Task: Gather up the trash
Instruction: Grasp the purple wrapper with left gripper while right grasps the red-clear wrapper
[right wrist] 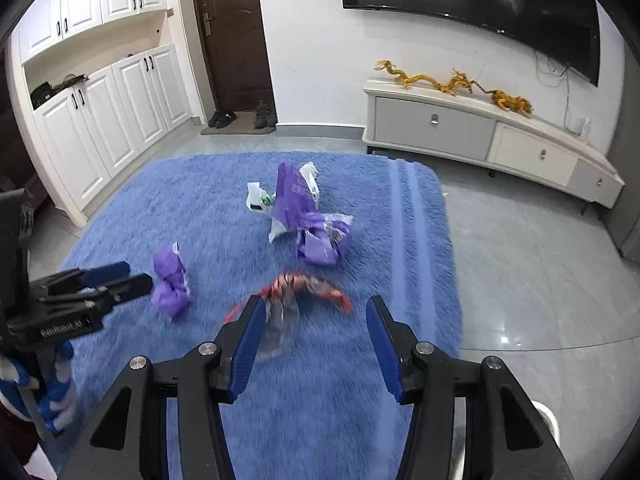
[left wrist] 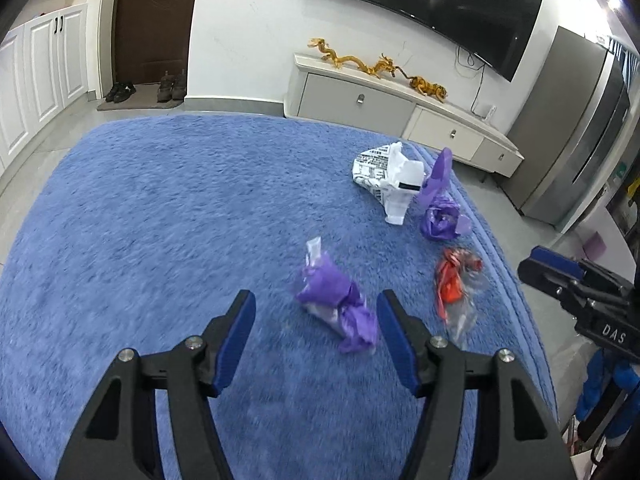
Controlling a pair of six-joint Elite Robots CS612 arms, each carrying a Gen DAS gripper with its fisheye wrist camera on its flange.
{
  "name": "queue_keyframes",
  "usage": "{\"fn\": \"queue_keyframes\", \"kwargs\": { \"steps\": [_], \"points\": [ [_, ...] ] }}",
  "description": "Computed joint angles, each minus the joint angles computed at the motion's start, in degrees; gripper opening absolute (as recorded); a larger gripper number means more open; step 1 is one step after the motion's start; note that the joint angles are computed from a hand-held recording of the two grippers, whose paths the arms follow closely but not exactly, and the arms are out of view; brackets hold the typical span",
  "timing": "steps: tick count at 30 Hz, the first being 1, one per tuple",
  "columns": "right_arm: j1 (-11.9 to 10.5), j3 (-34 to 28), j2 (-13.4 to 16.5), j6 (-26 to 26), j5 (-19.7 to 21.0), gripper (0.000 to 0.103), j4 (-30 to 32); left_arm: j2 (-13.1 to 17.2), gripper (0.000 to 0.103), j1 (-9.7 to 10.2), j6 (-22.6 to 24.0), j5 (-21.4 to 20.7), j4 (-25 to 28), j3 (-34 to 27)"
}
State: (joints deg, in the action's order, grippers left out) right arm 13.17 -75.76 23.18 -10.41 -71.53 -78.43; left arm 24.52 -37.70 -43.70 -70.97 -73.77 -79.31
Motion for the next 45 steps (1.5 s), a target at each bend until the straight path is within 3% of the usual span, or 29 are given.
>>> {"fn": "queue_keyframes", "kwargs": {
  "steps": [8,12,15,16,17,23,33,45],
  "points": [
    [-0.69,0.72,1.33,4.45,7.86,0.058,1.56,-1.09,0.061,0.61,1.88,0.0,-0.57,4.5],
    [-0.1,2.11,1.1,4.6,7.38,0.058,0.1,-0.48,0.06,0.58,1.77,0.54,-0.83,4.41],
    [0.19,3.02,0.84,5.33,6.37,0.058,-0.89,-0.43,0.053,0.41,2.21,1.2,-0.97,4.44],
    [0.33,3.46,0.67,5.57,6.11,0.056,-0.92,-0.44,0.048,0.35,2.18,1.51,-0.92,4.46],
    [0.42,3.83,0.53,5.61,6.06,0.046,-0.87,-0.47,0.044,0.27,2.13,2.02,-0.67,4.51],
    [0.48,3.05,1.11,5.84,5.44,0.013,0.65,-0.61,0.038,-0.23,2.55,4.1,0.23,4.42],
    [0.42,-5.19,3.11,2.08,4.98,0.009,6.52,0.46,0.034,-2.56,1.79,6.76,4.81,-0.94],
    [0.2,-15.14,5.09,0.05,1.33,0.009,14.13,2.01,0.034,-7.33,3.39,13.79,9.46,-8.51]
  ]
}}
